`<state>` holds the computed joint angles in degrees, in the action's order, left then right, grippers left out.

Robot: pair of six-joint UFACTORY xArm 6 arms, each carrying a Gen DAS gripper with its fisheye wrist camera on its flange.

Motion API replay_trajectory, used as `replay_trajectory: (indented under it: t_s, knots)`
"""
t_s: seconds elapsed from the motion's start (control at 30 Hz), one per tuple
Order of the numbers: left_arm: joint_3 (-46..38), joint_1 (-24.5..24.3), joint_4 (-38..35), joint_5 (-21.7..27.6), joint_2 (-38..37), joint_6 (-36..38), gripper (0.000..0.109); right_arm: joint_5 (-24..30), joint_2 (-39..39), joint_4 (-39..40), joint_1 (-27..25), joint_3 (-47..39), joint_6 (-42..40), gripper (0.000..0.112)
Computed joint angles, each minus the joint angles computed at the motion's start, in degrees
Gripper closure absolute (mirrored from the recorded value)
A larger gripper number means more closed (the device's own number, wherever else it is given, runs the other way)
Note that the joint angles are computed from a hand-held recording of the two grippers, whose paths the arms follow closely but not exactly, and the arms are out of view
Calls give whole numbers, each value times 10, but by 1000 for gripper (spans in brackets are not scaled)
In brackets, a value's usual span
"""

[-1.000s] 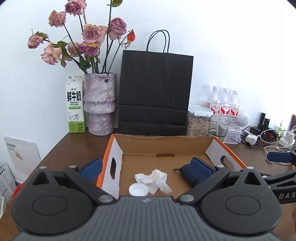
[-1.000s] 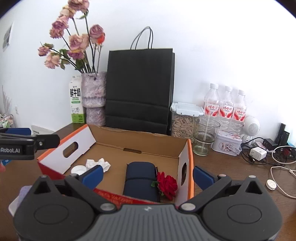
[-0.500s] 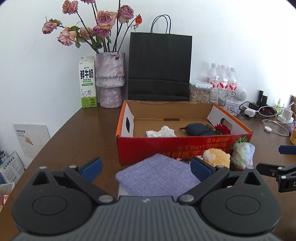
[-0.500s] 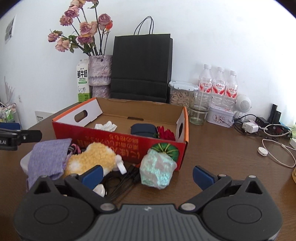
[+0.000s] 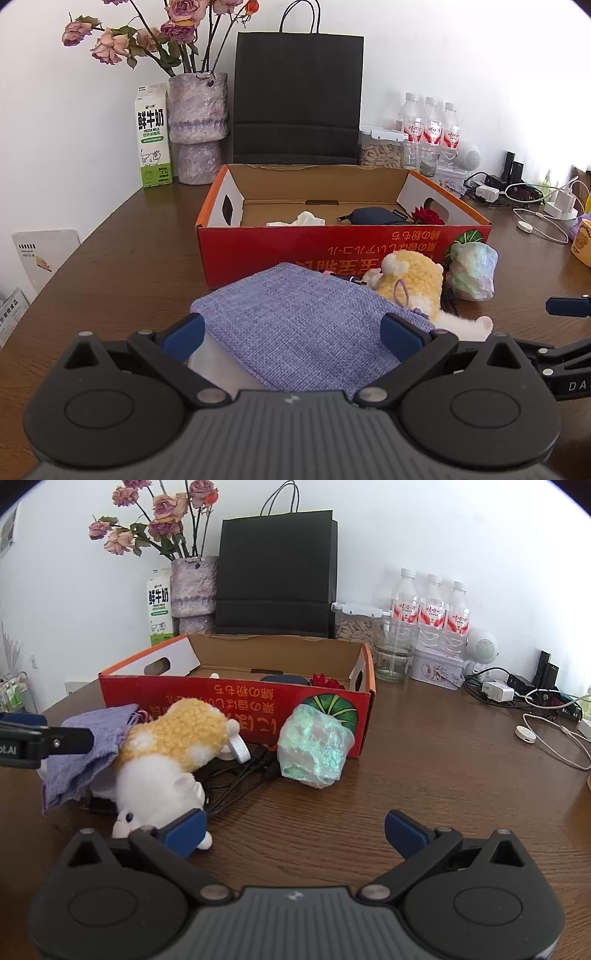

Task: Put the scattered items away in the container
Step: 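Withdraw both tools and move the left tool to the purple pouch, then close the left gripper on the purple pouch and lift it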

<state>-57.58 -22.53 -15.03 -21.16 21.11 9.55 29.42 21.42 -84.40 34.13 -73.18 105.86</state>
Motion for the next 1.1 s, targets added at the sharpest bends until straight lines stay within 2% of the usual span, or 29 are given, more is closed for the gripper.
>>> replay_trajectory:
  t_s: [0.13,0.27,0.33,0.43,0.63,0.77,0.87,1.1]
  knots:
    - [-12,-5,-17,-4,15,17,7,-6,4,4,-5,-2,-1,9]
    - [-16,-16,-57,-21,22,50,38,-10,8,7,-6,-5,-2,9]
    - [-10,-10,-22,-22,19,24,43,-12,10,9,-8,-6,-3,9]
    - [-10,-18,-43,-31,23,50,46,-14,12,12,-11,-7,-3,9]
    - [-5,-20,-36,-45,23,53,81,-16,13,13,-11,-9,-5,9]
    - [4,-14,-6,-53,20,28,96,-15,13,13,-11,-9,-5,9]
    - [10,-6,14,-54,16,1,104,-15,13,13,-11,-9,-5,9]
    - [32,12,55,-74,-4,-46,107,-3,6,2,-5,-6,3,9]
